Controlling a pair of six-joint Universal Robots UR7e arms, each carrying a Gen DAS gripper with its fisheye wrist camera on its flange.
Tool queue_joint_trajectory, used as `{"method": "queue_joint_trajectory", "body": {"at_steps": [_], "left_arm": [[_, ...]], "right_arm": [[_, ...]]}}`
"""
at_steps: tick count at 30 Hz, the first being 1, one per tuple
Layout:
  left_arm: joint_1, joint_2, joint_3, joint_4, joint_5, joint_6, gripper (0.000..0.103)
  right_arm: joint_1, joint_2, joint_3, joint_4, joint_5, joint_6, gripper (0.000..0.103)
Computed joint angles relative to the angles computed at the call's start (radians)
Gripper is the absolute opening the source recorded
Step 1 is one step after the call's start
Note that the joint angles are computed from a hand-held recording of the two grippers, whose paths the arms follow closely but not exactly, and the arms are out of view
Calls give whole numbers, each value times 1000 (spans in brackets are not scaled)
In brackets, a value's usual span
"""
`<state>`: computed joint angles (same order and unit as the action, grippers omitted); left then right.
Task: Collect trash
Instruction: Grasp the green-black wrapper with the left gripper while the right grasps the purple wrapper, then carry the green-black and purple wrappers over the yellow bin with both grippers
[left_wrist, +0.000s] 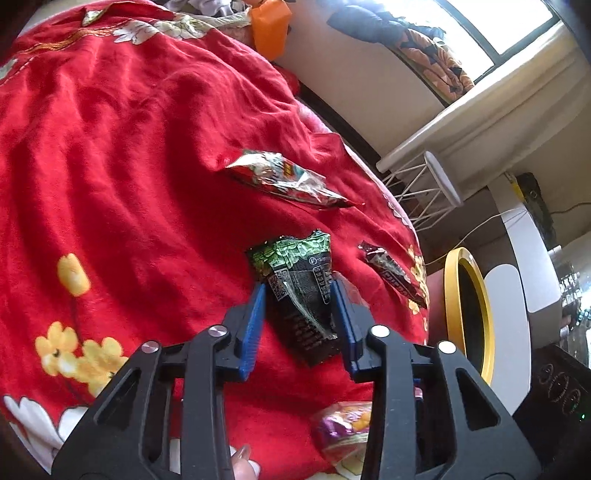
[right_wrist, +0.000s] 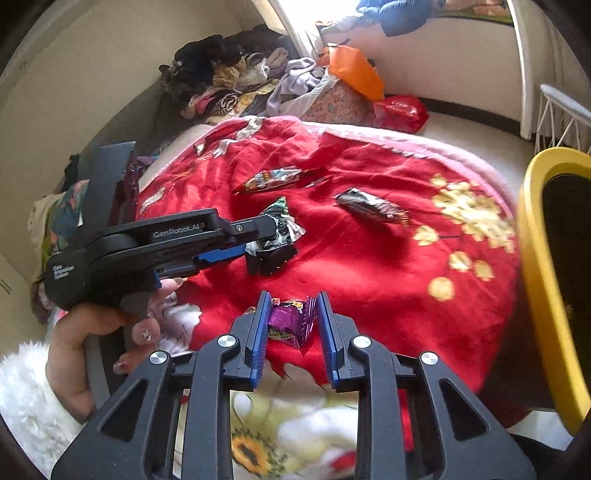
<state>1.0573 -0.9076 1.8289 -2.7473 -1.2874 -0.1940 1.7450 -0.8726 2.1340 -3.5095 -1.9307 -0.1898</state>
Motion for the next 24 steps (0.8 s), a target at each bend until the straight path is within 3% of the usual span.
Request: {"method": "queue_joint_trajectory", "body": {"at_steps": [7,24], "left_arm": [[-25,-8,26,-40,6,29,15],[-120,-66,90,-138,-5,76,13]], "right_arm": [[26,-15,15,-84,-33,-52,19],[25,-102,88,-382,-99,-133,19]]}}
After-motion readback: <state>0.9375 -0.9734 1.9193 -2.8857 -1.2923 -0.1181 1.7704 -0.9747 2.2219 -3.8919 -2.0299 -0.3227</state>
